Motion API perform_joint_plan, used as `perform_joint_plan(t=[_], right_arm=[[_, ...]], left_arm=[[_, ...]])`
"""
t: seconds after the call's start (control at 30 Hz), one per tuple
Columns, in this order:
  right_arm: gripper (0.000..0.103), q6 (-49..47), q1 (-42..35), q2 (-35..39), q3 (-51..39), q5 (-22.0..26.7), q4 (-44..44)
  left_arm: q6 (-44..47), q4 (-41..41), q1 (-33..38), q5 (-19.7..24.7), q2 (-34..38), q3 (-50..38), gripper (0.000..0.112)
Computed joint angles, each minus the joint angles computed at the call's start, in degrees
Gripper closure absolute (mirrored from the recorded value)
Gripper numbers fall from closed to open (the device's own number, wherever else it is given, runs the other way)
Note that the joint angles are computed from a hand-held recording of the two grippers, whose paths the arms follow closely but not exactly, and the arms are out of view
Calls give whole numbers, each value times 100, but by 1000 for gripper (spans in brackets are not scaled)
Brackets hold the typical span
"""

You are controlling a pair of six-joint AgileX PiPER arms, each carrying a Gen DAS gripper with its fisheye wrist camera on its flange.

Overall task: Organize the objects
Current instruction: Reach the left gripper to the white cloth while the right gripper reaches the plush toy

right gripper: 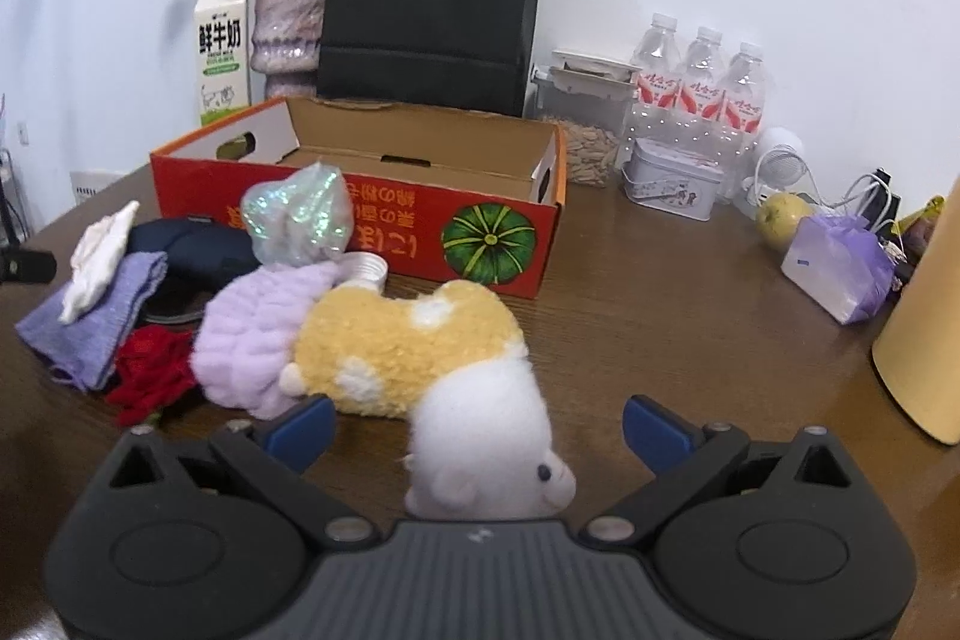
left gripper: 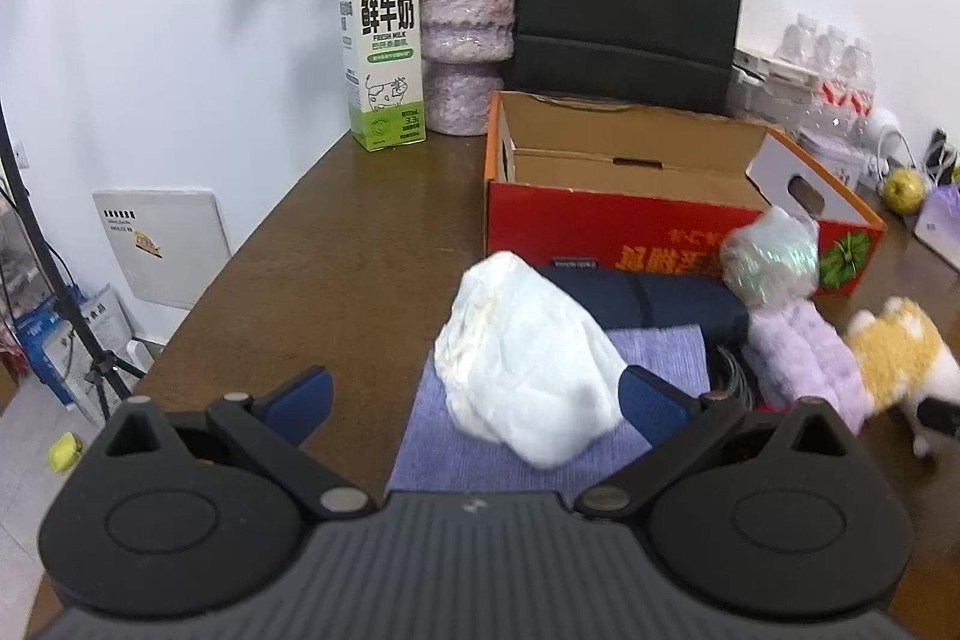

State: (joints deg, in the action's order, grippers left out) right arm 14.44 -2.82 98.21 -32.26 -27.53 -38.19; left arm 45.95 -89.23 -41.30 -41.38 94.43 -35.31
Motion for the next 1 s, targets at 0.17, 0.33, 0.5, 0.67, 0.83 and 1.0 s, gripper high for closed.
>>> perform_joint_plan(t=[0.17,0.33,0.5,0.67,0.83,1.0], right_arm=[[5,50,63,322,-358,205,-34],[6,562,82,612,-742,464,-406],[6,1414,80,884,-1054,656,-1071],[14,1567,43,1035,-1099,502,-1180],[24,1458,0,1011,-993,313,-1089],[39,825,2,964,-767,104,-452]], left_arm=[[-279,414,439,338,331,-258,9],[-734,872,753,598,673,-573,9],[-761,752,1000,881,976,-827,9],[-2291,2172,1278,1282,876,-487,24],[-3108,2868,1254,1199,865,-285,31],[-3450,3101,1210,1079,803,-136,37]])
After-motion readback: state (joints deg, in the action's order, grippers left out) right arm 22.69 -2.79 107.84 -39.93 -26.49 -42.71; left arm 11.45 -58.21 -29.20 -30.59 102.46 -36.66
